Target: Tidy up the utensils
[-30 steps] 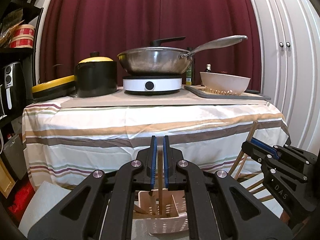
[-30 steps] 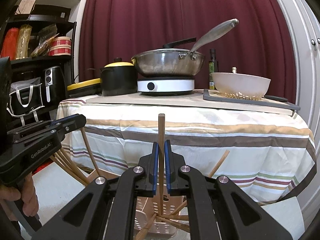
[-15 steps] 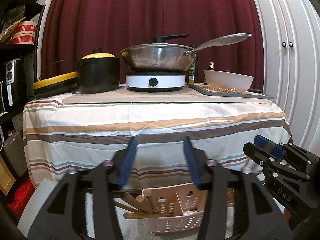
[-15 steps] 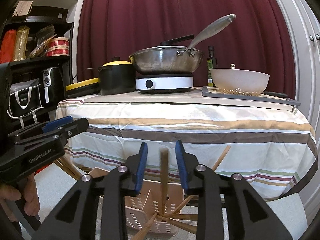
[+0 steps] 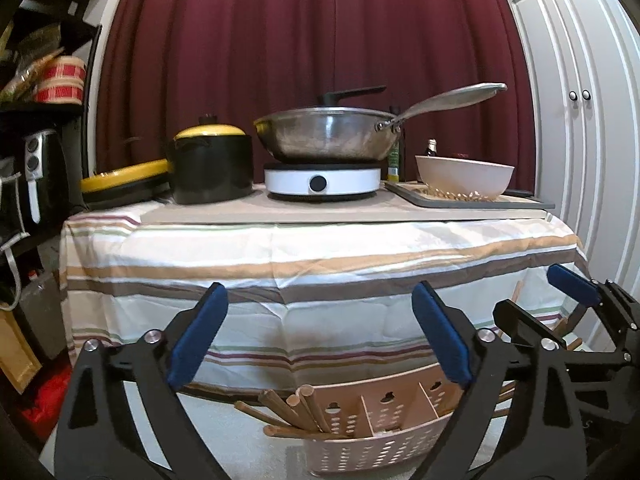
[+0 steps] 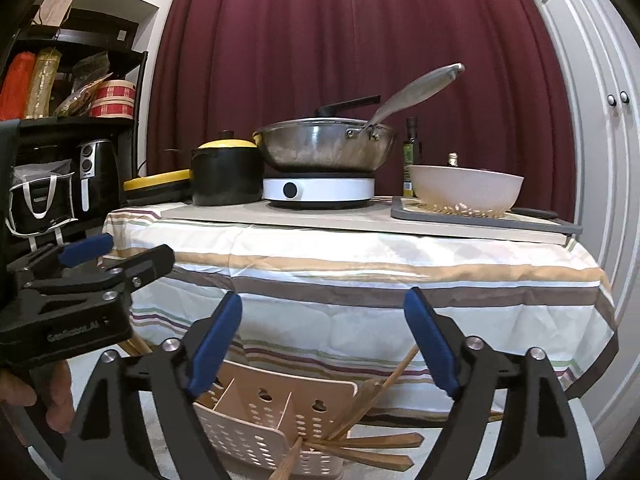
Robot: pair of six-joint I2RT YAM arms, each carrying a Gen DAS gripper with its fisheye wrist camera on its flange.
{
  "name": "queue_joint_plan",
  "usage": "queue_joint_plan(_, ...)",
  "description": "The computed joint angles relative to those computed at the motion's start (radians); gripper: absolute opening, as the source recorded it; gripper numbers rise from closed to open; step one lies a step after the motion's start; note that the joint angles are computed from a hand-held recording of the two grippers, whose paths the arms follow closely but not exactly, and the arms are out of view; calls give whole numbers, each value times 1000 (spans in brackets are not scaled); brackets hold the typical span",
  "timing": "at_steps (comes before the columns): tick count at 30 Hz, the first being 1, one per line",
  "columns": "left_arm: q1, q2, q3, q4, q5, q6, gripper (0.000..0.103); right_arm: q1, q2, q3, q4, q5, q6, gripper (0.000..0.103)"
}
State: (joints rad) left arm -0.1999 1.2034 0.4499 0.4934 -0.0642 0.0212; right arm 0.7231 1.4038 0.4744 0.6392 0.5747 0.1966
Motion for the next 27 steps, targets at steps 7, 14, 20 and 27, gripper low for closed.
queue_joint_plan(7,-29,-69,-43,3,-102,24,98,29,-29,6,-70,52,29,85)
queue_joint_plan(14,0,-217,-102,-101,-105,-7,99,90,-92,-6,-161,122,89,85)
queue_joint_plan(20,20,-451,-156,-305,-87,-28,99,190,-156,-23,-248,220,144,85)
queue_joint_plan(27,59,-786,-183,-617,-60,-43,99,336,-231,-23,-409,362,260,86)
